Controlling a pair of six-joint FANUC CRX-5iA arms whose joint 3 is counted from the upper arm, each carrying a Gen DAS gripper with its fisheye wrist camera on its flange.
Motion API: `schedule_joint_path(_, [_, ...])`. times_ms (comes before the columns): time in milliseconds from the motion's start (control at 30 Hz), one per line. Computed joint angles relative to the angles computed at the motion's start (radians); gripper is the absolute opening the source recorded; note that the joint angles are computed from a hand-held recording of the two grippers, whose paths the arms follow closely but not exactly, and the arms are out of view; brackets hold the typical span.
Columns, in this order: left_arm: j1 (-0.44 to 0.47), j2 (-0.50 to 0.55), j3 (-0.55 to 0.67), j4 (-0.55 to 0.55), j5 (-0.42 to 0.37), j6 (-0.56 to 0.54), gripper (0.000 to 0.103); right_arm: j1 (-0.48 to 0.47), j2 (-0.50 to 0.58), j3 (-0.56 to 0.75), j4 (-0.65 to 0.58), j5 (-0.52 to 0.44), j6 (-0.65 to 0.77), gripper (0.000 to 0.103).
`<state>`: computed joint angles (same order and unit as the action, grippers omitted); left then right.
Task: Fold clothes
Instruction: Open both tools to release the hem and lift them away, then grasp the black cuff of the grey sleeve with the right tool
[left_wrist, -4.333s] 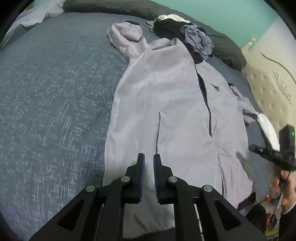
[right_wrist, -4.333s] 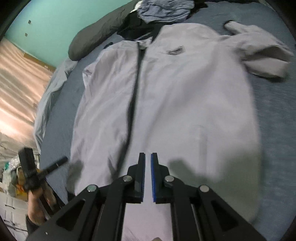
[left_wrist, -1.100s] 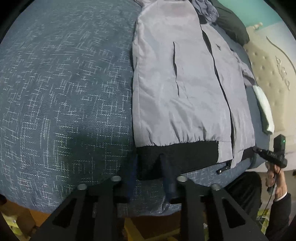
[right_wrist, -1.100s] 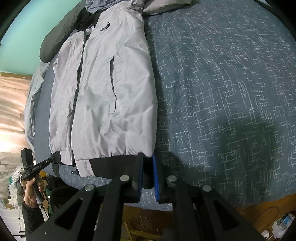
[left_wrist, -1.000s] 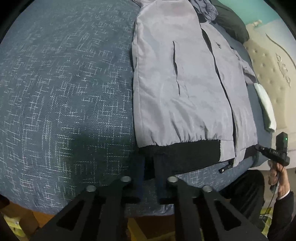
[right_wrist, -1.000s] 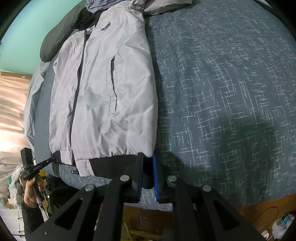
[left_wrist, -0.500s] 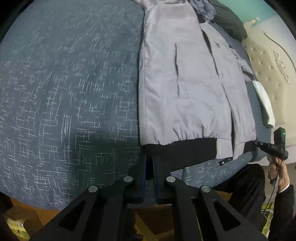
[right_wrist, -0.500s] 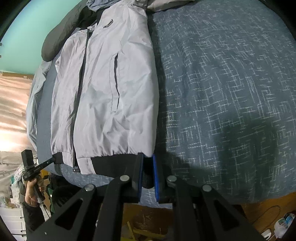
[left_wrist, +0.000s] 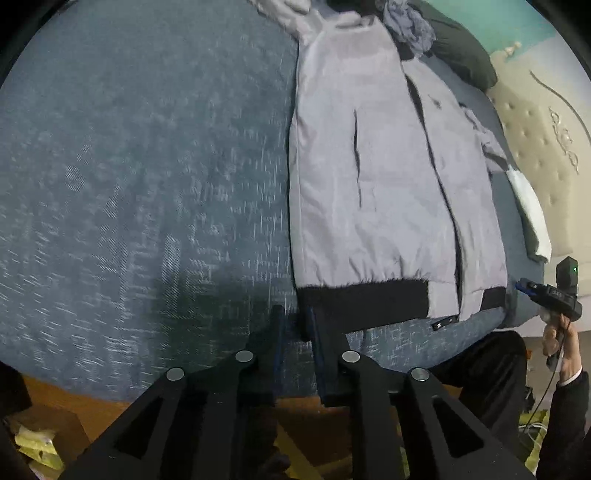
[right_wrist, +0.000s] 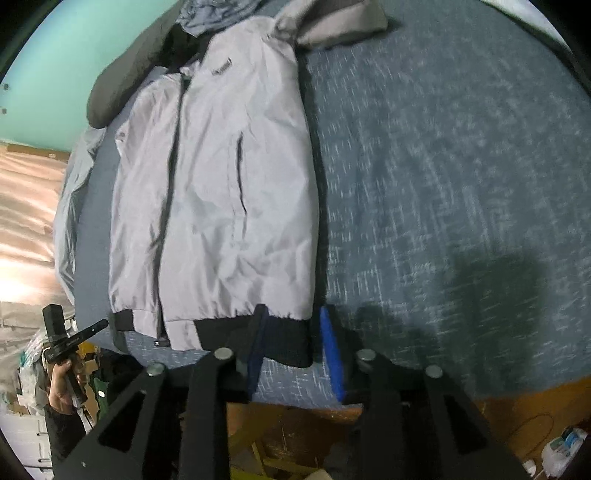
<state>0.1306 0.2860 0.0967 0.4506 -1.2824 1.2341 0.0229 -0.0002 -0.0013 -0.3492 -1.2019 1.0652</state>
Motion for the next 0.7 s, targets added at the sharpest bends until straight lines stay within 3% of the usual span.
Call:
schedule_joint_path(100, [0.003,-0.014,0.008,0.01,0.023,0.002,0.017,-0.013,-0.001,0.017,0.03,0.022,0.004,0.03])
schedule_joint_path(200, [-0.026,0.015,0.066,0.02,0.052,0.046,0.027,-0.027,0.022,0.054,0.056,0.036,0.011,0.03])
schedule_joint_path(400, [-0.095,0.102,0.194,0.065,0.09,0.103,0.028,-0.024,0.1,0.146,0.148,0.061,0.021,0.03])
schedule_joint_path(533, [-0.149,0.217,0.345,0.077,0.106,0.143,0.028,-0.05,0.168,0.219,0.164,0.102,0.011,0.03])
schedule_joint_path(700, [-0.194,0.31,0.454,0.097,0.14,0.17,0.028,-0.077,0.281,0.35,0.212,0.086,0.008,0.03])
